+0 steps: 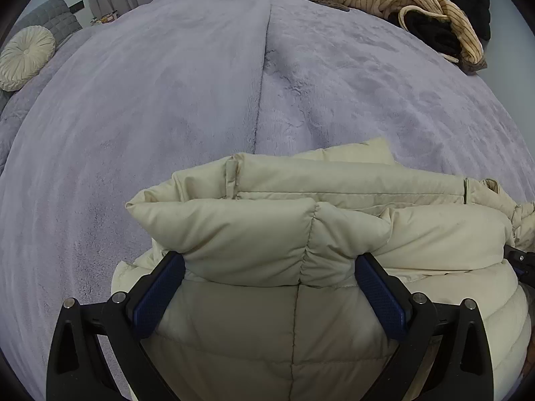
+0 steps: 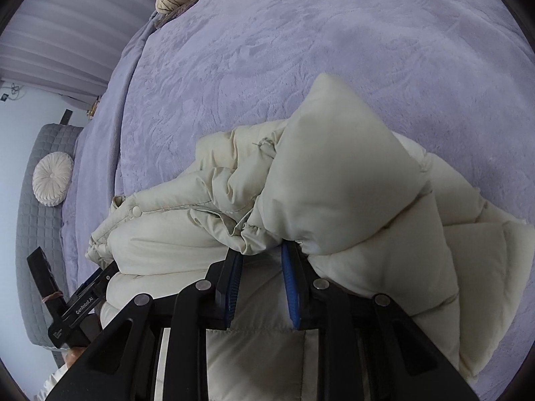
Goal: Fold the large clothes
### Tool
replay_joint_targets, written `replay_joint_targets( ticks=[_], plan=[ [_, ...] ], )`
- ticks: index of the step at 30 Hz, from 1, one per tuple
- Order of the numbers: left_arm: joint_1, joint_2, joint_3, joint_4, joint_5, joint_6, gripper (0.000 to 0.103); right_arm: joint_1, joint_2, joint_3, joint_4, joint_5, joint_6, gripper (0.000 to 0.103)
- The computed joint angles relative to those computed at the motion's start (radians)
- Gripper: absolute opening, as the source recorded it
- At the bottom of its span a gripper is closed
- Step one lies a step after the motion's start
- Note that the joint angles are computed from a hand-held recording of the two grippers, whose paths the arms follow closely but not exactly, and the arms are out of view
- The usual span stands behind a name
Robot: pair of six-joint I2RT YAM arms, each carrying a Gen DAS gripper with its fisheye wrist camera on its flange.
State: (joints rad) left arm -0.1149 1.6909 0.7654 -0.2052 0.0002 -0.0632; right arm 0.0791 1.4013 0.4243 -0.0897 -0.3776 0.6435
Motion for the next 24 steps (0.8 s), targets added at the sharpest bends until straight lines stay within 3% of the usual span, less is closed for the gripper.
replay_joint_targets(
  ticks=[7,12,15,19,24],
  plan=[
    [-0.006,-0.020,0.032,-0.071,-0.018,0.005,0.103,0.001,-0.023,0.033,-0.061,-0.007,0.028,0.028],
    [-0.002,-0.069,0.054,-0.158,-0.031,0.005,0.103,0.006,-0.067,0.091,-0.201,0.025,0.016,0.029],
    [0.014,-0.122,0.054,-0.208,-0.019,0.012,0.102,0.004,-0.130,0.108,-0.279,0.034,0.010,0.039],
    [0.048,-0.184,0.054,-0.273,-0.001,0.040,0.103,0.007,-0.233,0.132,-0.402,0.057,-0.022,0.063],
    [0.103,-0.253,0.036,-0.356,0.021,0.096,0.102,-0.014,-0.348,0.133,-0.530,0.053,-0.040,0.063]
  ],
)
